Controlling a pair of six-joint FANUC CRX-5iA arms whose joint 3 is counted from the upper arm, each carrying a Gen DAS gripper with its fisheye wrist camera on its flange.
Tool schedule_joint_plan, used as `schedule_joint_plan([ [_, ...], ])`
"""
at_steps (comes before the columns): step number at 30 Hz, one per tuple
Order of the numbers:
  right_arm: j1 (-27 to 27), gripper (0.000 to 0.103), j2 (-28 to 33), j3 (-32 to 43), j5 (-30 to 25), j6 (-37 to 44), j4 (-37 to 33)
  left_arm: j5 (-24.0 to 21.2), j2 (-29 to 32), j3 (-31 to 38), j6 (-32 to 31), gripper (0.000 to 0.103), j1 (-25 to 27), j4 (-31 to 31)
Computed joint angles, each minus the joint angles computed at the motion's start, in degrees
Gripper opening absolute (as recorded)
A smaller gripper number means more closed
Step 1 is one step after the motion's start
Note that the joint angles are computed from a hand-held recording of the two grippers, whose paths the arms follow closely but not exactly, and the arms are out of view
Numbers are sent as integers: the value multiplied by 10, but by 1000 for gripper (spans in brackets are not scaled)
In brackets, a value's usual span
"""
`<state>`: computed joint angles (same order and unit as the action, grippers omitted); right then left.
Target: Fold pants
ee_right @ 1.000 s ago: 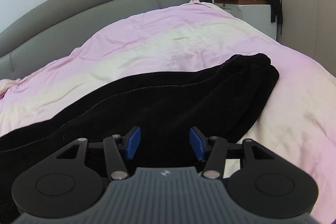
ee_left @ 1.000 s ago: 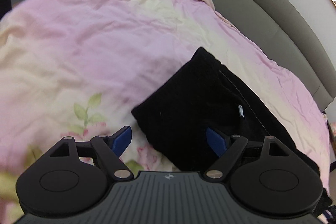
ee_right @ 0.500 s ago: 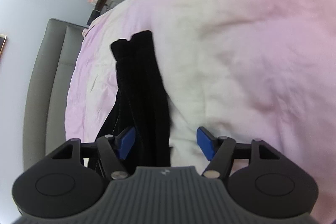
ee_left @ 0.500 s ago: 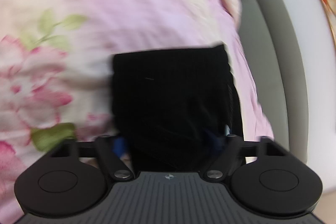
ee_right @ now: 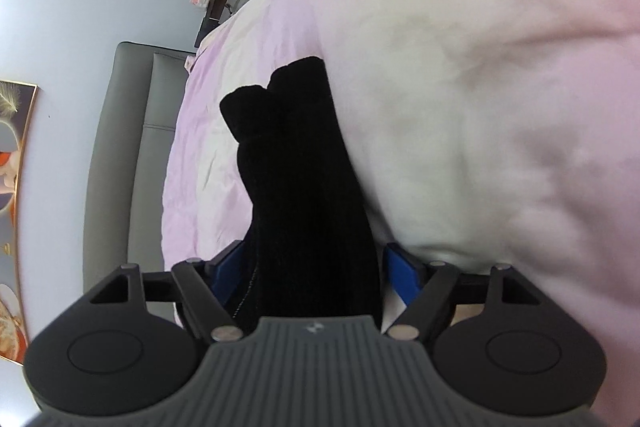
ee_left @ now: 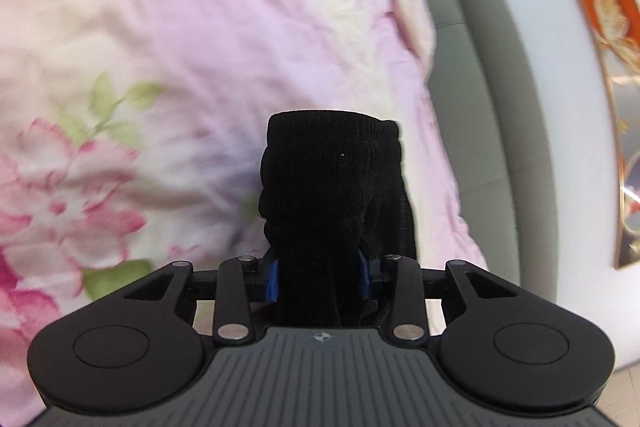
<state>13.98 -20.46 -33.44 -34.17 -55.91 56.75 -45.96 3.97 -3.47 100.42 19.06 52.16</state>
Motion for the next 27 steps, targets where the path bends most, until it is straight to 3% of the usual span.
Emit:
schedule_joint_plan([
  [3, -2, 70, 20, 13, -5, 40, 2, 25, -6, -19, 13, 45, -7, -7],
  [5, -2, 60, 27, 20, -8, 61, -3, 37, -4, -19, 25, 55, -13, -16],
  [7, -10, 48, 25, 11, 2, 50, 8, 39, 6, -9, 36, 66, -19, -20],
  [9, -26, 45, 23, -5, 25, 7, 42, 24, 19, 13, 50, 70, -21, -40],
  [10, -37, 43, 18, -18, 42, -20, 68, 15, 20, 22, 63, 69, -21, -56],
  [11, -43, 40, 18, -23, 50, -32, 79, 5, 22, 30, 79, 59, -21, -71],
  [13, -44, 18, 16, -26, 55, -24, 73, -10, 31, 48, 103, 51, -18, -91],
  [14, -42, 14, 13, -27, 54, -17, 66, -12, 29, 50, 97, 45, -16, -90],
  [17, -44, 11, -3, -38, 48, -61, 116, 4, 18, 38, 26, 37, -12, -35],
  [20, -44, 11, -24, -42, 40, -129, 201, 19, -6, 22, -37, 35, -5, 27],
  [22, -16, 11, -34, -23, 14, -77, 171, 31, -21, 9, -31, 35, 5, 36],
  [25, 23, 11, -38, 0, -7, -5, 68, 49, -30, -5, -6, 35, 27, 23],
  [27, 47, 11, -23, 31, -35, 78, -41, 8, -1, 25, 18, 35, 43, -23],
])
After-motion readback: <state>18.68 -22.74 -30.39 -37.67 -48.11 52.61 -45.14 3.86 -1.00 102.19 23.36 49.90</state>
